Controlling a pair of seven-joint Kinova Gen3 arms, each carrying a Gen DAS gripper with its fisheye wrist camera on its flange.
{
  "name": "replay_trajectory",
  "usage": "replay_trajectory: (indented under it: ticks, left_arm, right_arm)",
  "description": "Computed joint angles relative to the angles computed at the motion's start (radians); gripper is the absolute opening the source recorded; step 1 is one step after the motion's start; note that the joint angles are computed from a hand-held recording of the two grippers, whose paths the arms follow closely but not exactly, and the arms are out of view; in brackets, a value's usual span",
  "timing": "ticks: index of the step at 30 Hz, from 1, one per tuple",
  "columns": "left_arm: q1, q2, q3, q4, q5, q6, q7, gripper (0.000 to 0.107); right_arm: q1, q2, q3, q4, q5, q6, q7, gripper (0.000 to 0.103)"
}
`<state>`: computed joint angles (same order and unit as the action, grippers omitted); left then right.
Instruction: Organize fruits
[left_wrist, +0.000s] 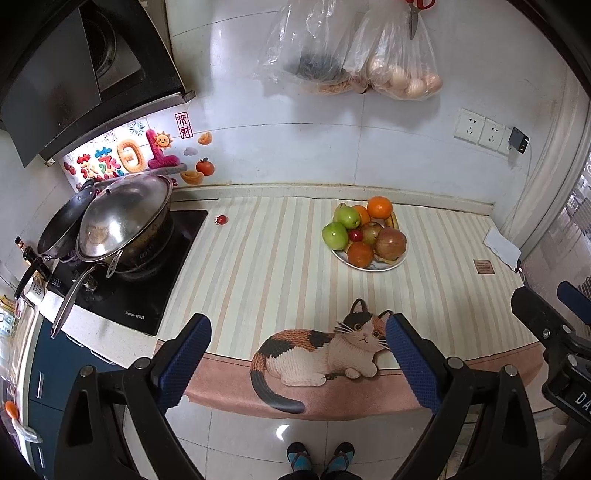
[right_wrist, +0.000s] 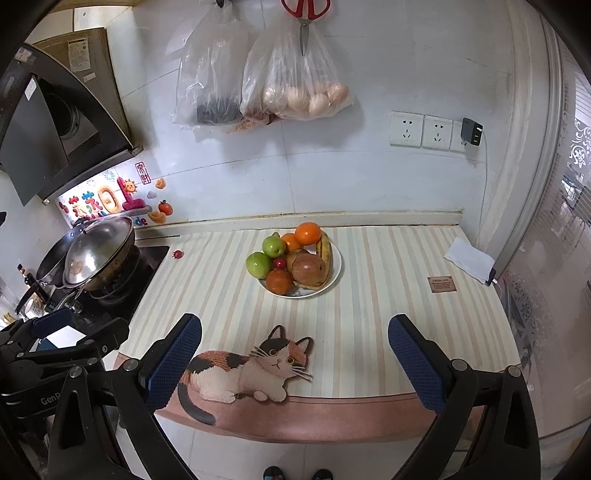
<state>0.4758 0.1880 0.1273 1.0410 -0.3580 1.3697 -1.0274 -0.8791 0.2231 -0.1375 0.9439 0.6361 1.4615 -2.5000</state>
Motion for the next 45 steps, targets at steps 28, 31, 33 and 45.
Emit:
replay_trajectory:
  ticks: [28,31,33,45]
  left_arm:
    - [0.011,-0.010,0.003,-0.019,-0.016,0.015,0.031,0.097]
    - [0.012,-0.013,0.003,-0.017,-0.021,0.013,0.039,0.097]
    - [0.014,-0.016,0.004,-0.013,-0.027,0.010,0.047,0.097]
    - [0.013,-0.019,0.009,-0.018,-0.029,0.013,0.055,0.097]
  right_arm:
    - [-0.004,-0.008,-0.006,0.026,0.013,0.001,-0.021,0.103]
    - [-0.004,-0.005,-0.007,0.019,0.013,0.006,-0.019,0.103]
    - [-0.004,-0.004,-0.007,0.016,0.014,0.008,-0.015,0.103]
    - [-0.001,-0.003,-0.003,0.004,0.008,0.012,0.001,0.103]
